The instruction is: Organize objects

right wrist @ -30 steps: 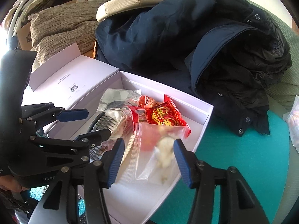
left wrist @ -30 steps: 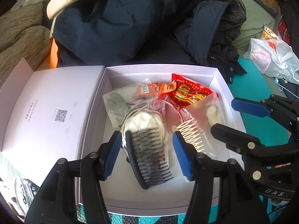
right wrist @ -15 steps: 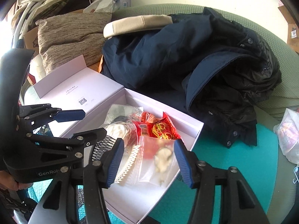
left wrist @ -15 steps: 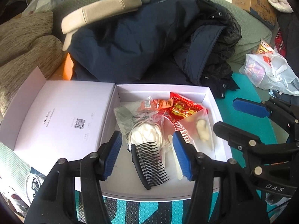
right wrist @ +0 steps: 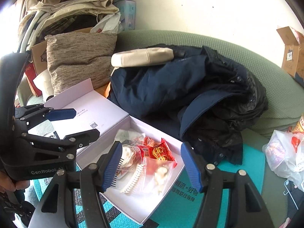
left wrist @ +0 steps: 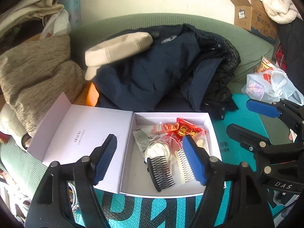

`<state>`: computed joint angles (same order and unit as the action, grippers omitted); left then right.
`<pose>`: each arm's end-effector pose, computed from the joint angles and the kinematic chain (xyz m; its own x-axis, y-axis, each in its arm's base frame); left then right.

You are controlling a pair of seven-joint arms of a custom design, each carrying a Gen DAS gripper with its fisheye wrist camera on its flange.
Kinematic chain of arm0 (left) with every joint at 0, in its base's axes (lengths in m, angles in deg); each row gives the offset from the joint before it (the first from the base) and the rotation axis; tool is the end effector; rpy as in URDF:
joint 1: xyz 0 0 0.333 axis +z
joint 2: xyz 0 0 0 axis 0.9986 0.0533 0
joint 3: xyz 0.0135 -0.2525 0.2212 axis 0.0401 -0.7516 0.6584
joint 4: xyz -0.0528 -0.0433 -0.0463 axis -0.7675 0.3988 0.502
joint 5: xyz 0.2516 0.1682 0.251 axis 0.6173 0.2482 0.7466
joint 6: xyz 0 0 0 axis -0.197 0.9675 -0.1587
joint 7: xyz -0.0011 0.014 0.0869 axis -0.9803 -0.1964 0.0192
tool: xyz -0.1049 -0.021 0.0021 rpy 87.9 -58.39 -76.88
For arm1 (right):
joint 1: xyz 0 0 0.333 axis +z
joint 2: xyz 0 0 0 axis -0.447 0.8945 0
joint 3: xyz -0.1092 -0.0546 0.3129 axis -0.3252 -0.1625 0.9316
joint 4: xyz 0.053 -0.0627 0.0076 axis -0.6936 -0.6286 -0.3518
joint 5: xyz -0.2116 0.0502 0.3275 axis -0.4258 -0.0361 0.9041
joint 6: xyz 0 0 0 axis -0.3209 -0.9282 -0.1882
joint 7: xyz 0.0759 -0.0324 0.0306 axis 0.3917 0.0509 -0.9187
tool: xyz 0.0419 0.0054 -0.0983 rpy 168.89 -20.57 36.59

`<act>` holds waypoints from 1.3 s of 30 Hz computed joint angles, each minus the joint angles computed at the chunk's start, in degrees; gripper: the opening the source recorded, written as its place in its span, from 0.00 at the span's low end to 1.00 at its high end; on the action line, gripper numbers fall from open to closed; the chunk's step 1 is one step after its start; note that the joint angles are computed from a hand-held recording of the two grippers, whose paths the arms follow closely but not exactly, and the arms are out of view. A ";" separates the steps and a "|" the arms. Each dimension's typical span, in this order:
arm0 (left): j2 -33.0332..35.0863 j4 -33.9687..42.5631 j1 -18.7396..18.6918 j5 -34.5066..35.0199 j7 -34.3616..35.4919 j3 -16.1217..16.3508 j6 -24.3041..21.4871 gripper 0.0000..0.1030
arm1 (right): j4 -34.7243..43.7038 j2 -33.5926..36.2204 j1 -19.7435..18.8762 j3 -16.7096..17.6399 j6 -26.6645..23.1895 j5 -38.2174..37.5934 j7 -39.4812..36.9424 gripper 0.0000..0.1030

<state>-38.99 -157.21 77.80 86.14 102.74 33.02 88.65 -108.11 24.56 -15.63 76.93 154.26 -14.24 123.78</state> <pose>0.6376 -0.1940 0.6720 -0.0021 -0.9994 -0.0336 -0.6881 0.0259 -0.7251 0.6195 0.1292 0.6626 0.3944 -0.9182 0.0370 -0.5648 -0.2740 -0.7784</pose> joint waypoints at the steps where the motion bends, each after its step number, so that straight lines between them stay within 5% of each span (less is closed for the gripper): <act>1: -0.74 -0.36 -0.08 0.32 -0.32 0.05 -0.19 0.71 | -0.21 -0.51 0.08 0.00 0.10 -0.29 0.50 0.65; 14: -10.78 -7.43 0.26 5.98 -7.14 -1.17 -2.04 0.94 | -6.52 -9.08 -0.49 0.73 3.24 -7.80 11.07 0.82; 26: -20.49 -16.43 1.20 3.44 -8.95 -2.74 -4.14 0.95 | -15.24 -18.96 -3.25 3.86 0.85 -16.19 21.27 0.95; 39: -26.39 -23.50 1.54 2.41 -10.74 -4.13 -8.06 0.95 | -22.00 -24.57 -1.77 3.48 -0.86 -11.29 18.84 0.96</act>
<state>-65.38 -180.71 79.34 88.55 92.00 28.89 80.58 -130.11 -0.01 -17.41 80.41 153.40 -25.53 142.62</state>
